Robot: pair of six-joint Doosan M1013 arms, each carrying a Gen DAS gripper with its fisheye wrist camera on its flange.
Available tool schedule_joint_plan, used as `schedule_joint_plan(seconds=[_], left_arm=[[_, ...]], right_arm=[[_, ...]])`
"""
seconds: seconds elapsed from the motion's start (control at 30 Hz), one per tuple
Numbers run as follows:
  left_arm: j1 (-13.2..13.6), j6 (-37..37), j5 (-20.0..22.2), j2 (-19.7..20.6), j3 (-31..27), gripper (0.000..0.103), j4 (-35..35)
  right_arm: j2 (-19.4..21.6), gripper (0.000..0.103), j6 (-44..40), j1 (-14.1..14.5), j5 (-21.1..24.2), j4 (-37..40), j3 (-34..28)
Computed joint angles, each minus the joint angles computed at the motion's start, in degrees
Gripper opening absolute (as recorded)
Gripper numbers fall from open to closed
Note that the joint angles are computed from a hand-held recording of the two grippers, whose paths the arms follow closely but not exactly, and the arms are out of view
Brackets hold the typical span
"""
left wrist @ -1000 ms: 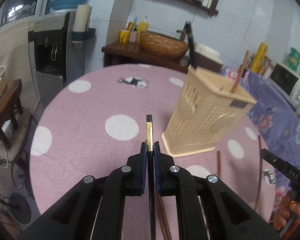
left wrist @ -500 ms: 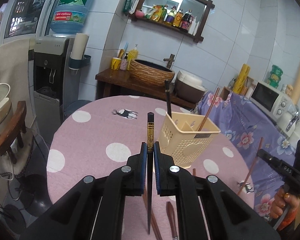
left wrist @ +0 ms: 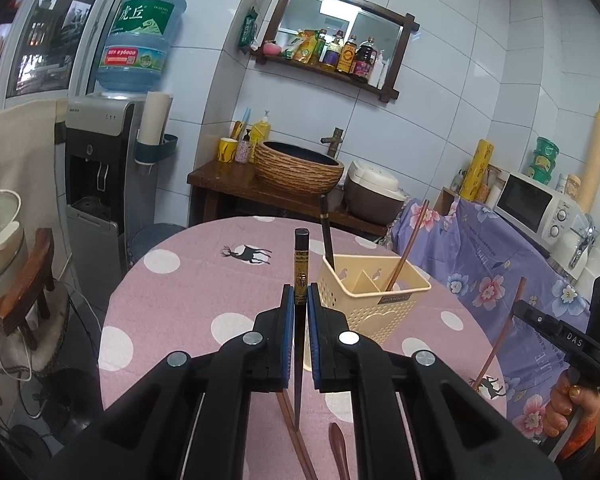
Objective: Organize utensils
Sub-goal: 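Carry both chopsticks into the beige holder and open both tools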
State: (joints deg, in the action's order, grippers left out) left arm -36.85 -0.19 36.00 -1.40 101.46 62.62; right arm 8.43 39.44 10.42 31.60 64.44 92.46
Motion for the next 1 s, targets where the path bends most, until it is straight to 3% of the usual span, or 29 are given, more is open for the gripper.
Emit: schedule_joint_plan(seconds=[0.3,0.5,0.7,1.0], left_arm=[[1.65,6.15,-5.96,-0.59,-3.85,0.008,-2.02],[3.18,5.11,-7.90,1.82,-10.16,0.008,1.21],[3.89,2.14,-5.91,5.71,-15.04,0.008,5.85],[3.99,-1.59,-4.72,8.67,-11.76,0.008,4.55]], right_arm=[[1.66,0.008,-0.98,0.49,1.46,1.78,-7.05],[4.09,0.008,-1.03,2.84,-5.40,4.60,-14.78],[7.41,0.008,8.50,6.07,-12.90,-7.11,-20.08],[9.70,0.008,18.62,7.82,-15.55,-18.95,-16.64]])
